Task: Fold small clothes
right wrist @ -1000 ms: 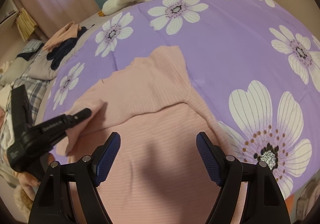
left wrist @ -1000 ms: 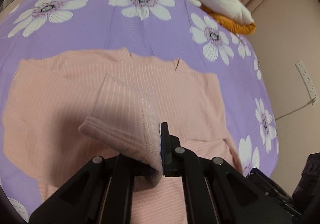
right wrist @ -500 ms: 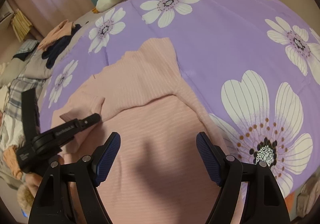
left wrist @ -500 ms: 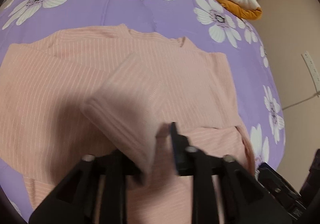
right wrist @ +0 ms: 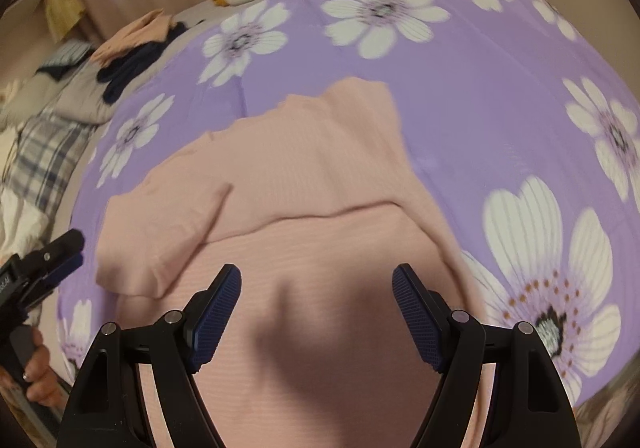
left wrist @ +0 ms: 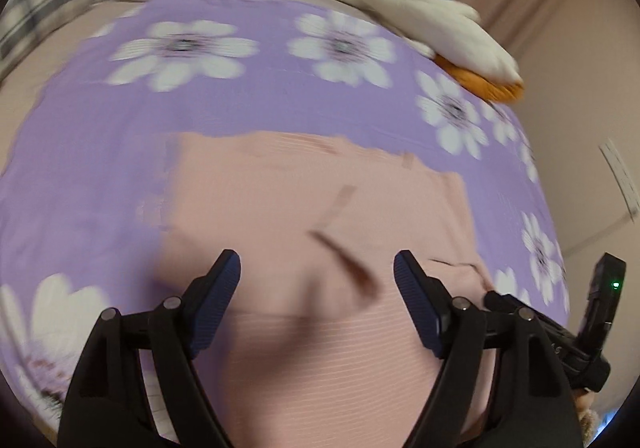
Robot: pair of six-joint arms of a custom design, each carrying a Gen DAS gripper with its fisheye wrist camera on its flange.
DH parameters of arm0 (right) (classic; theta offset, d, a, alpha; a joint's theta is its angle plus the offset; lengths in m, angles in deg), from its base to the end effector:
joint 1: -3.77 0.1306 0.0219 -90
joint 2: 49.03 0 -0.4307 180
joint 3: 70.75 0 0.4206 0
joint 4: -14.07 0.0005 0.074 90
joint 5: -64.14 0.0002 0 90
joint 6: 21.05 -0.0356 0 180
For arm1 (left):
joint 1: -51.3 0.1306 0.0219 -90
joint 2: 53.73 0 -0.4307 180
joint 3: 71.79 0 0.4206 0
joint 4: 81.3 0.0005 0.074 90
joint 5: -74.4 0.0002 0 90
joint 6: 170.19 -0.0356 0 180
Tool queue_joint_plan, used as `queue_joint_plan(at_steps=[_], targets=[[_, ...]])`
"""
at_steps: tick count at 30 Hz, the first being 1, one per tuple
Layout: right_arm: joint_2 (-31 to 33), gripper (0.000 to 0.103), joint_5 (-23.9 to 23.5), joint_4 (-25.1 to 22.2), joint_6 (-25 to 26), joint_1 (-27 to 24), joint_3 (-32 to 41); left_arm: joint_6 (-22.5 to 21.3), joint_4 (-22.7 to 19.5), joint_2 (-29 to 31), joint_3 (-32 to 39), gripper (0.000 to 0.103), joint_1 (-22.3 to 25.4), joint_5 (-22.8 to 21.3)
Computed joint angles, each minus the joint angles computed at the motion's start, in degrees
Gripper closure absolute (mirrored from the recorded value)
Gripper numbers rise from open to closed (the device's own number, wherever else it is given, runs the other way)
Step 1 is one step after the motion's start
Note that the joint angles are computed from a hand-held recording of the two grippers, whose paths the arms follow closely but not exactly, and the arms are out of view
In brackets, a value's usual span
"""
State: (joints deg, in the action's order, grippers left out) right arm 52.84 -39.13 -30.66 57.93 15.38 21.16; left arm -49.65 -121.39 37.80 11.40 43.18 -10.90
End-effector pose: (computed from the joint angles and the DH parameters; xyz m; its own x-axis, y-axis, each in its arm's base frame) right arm 0.5738 0.1257 0.3906 -0.8469 0.0159 -0.5315 -0.1670 0.9410 0.2943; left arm 0.5163 -0.0771 0.4181 -0.7368 -0.4064 -0.5403 -0.2088 0.8969 -0.3900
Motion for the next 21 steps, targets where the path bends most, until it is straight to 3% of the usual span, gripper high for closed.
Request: queue_joint_plan(at_steps=[2,7,10,14,17,18,19,21], targets=[[0.8,0.025,0.8,-0.3,2.1,1.4,1.5,1.2,-0.4,-1.4,-1.6,0.028,1.4,-1.3],[3.7,0.025,2.9,-1.9,9.3,6.0,6.5,3.9,-2.6,-3.7,-4.6,0.052,4.2,-2.9],[6.3,0.026,5.3,-3.5,13.7,9.3,9.9,5.1,-3.0,-4.8,-5.9,0.053,5.1,-2.7],[10.1,0.037,9.6,-6.1,18.5,12.7,13.9,6.0,-3.6,-6.0,-7.2,0.053,5.9,-2.7],[12.6,0.048,14.3,-7.1,20.8,14.4,15.7,6.3,-3.4,-6.7,-8.0,0.053,6.5,-1.8],[13.4,0.06,15.4,-7.5,21.3,14.8,16.3,6.4,-3.5,-6.8,-8.0,0.053,6.5,-1.7],[14.3,0.078,16.7,-8.0,22.0,15.0,16.9,6.3,-3.5,-7.0,-8.2,0.053,6.6,-1.7],[14.6,0.089,17.6,-7.0,22.1,15.0,16.9,6.2,-3.5,-7.0,-8.1,0.053,6.4,-1.9]])
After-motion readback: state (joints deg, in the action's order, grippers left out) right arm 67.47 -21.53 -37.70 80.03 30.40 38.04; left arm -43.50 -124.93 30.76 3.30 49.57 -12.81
